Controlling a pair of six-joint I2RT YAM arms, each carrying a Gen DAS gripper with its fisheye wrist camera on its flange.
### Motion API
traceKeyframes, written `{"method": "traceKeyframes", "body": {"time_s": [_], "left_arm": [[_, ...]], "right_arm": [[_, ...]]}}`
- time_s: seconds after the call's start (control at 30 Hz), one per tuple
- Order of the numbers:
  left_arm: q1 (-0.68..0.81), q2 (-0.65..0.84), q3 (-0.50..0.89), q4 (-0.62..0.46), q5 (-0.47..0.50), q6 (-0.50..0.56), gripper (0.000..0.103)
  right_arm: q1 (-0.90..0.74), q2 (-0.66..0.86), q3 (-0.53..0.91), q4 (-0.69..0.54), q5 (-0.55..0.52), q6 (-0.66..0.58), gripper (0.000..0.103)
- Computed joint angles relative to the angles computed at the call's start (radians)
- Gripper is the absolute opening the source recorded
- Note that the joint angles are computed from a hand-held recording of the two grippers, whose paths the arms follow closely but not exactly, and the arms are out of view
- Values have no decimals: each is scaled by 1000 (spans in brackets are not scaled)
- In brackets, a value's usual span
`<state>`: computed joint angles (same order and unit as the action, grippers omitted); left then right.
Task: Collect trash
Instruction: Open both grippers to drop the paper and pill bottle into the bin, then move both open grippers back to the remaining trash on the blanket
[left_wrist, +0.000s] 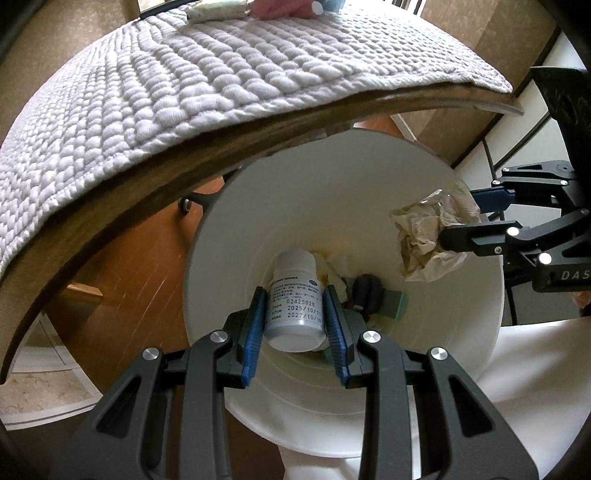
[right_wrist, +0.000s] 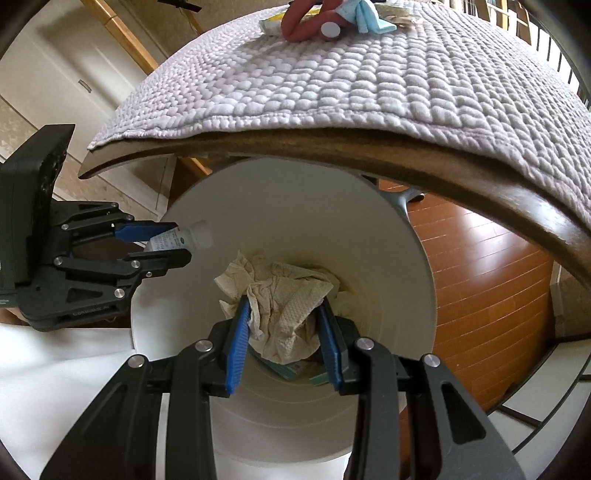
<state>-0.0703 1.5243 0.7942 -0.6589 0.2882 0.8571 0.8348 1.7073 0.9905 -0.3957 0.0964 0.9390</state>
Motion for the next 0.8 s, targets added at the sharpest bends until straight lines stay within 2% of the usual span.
{"method": "traceKeyframes", "body": {"time_s": [0.17,0.2,0.23,0.27,0.3,0.43,0.57,0.6,0.63,0.7,0.8], "left_arm": [[-32,57,-8,37,-13,-42,35],[-34,73,-2,33,-11,-50,42],[-39,81,5,35,-12,-61,59],[-47,76,1,47,-15,-75,68],[-42,75,-2,58,-11,-71,73],[-19,48,8,26,9,-36,73],[34,-34,67,-103,141,37,73],[52,-57,88,-129,183,59,75],[76,-52,121,-143,210,79,83],[96,-95,140,-113,256,48,94],[78,-64,213,-41,288,-84,95]], "right_arm": [[-6,7,-9,2,-17,1,38],[-8,7,-14,2,-23,1,43],[-9,8,-15,-6,-22,3,52],[-6,9,-14,-13,-13,9,71],[-2,2,-18,-13,-2,13,75],[14,-55,-20,-54,56,2,76],[33,-155,15,-127,164,-59,76],[32,-178,31,-150,199,-77,79],[28,-194,41,-170,226,-90,82],[4,-207,90,-226,310,-121,83],[-87,-214,120,-245,352,-166,83]]}}
